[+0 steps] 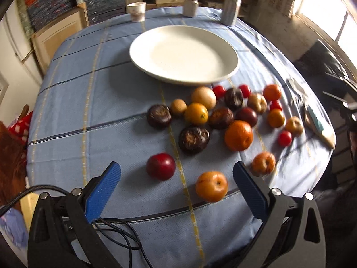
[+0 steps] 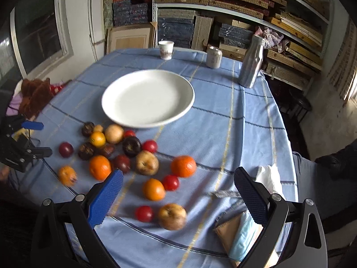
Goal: Organize fruits
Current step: 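Grasp the red plum with the left tool while the right tool grasps the pear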
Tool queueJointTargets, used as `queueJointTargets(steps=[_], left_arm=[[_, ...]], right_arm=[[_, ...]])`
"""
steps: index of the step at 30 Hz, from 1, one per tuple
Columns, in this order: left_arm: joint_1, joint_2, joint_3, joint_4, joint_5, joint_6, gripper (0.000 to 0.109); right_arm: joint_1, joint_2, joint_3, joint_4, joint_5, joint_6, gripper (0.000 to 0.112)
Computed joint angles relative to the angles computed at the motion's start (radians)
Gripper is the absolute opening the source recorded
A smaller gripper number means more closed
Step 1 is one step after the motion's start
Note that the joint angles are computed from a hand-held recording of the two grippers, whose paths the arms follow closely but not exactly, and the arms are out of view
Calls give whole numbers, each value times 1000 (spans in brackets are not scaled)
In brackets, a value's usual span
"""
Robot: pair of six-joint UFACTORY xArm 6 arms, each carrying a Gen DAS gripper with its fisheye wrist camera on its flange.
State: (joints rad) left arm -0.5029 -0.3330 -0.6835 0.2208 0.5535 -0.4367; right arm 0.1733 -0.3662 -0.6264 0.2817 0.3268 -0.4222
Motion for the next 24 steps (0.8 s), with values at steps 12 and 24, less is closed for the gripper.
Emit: queueJointTargets(steps=[12, 24], left_arm=[[67, 67, 46, -4, 8, -153, 98], [78, 59, 77, 44, -11, -124, 79]], right_arm=[[-55, 55, -35, 219, 210, -45, 100], [-78, 125, -39, 247, 170, -119, 76]])
